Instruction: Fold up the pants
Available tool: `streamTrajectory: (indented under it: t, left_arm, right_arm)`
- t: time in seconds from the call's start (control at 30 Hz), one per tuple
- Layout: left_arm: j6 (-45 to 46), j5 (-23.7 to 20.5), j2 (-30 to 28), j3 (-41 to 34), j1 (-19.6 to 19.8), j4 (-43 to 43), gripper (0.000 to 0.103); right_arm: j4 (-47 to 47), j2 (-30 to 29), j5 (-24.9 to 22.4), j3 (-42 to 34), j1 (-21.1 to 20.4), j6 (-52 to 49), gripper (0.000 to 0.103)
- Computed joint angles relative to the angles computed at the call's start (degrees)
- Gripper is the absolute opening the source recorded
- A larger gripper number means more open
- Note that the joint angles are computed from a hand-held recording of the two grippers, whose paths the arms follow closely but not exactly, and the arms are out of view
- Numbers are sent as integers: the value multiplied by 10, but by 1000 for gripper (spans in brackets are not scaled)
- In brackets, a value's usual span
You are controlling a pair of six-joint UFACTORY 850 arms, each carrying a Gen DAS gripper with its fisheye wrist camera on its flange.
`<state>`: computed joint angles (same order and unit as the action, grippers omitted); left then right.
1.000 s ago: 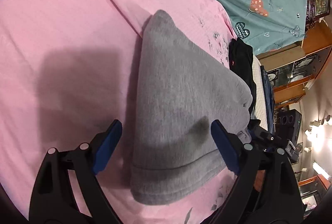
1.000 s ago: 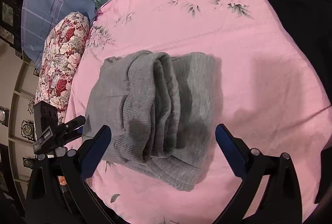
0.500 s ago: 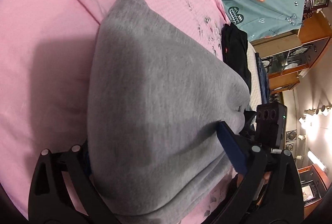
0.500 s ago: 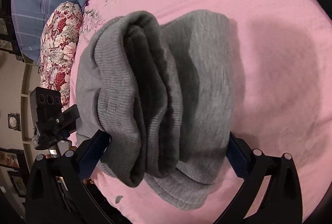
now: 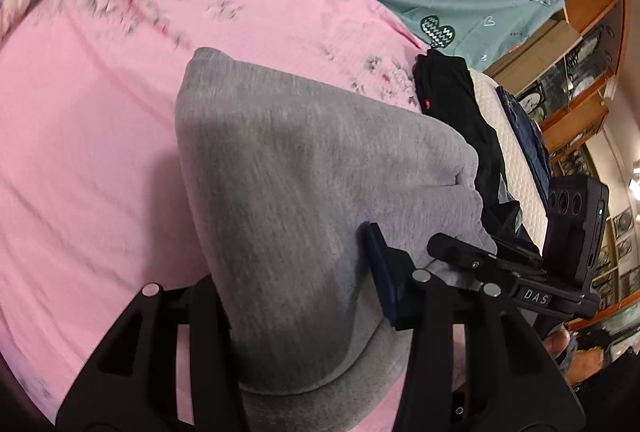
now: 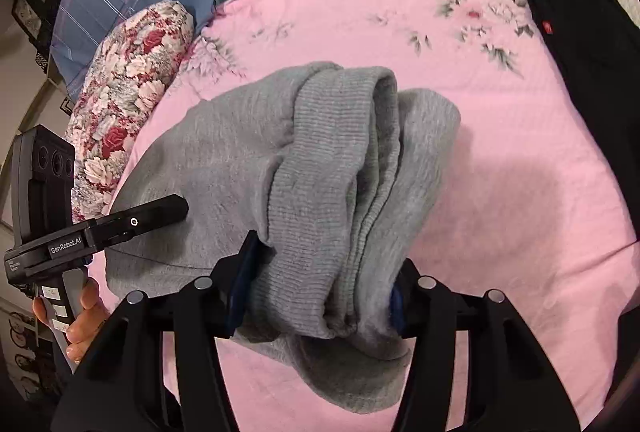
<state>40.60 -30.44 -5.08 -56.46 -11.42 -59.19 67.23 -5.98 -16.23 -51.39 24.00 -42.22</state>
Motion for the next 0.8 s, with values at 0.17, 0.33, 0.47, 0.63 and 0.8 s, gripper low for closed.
streamTrajectory:
  t: [0.17,0.33,0.47,0.63,0.8]
  left_arm:
    - [-83,-32,-106,-156,10,85,46]
    - [-136,-32,-258,-360,25,125,48]
    - [-178,-45,-385,-528,38,161,48]
    - [-200,-92,-509,-683,53,180,54]
    - [-159,-80,-506,-667,59,148,80]
  right_arm:
    - [-82,-42,-5,-83,-23,45,55]
    - [-153,-169,9,-251,-48,73,55]
    - [-197,-297,-20,-422,-70,110,55]
    - [-298,-450,-115,-633,-87,210,56]
    - [-249,-486,-141,-668,-101,218,92]
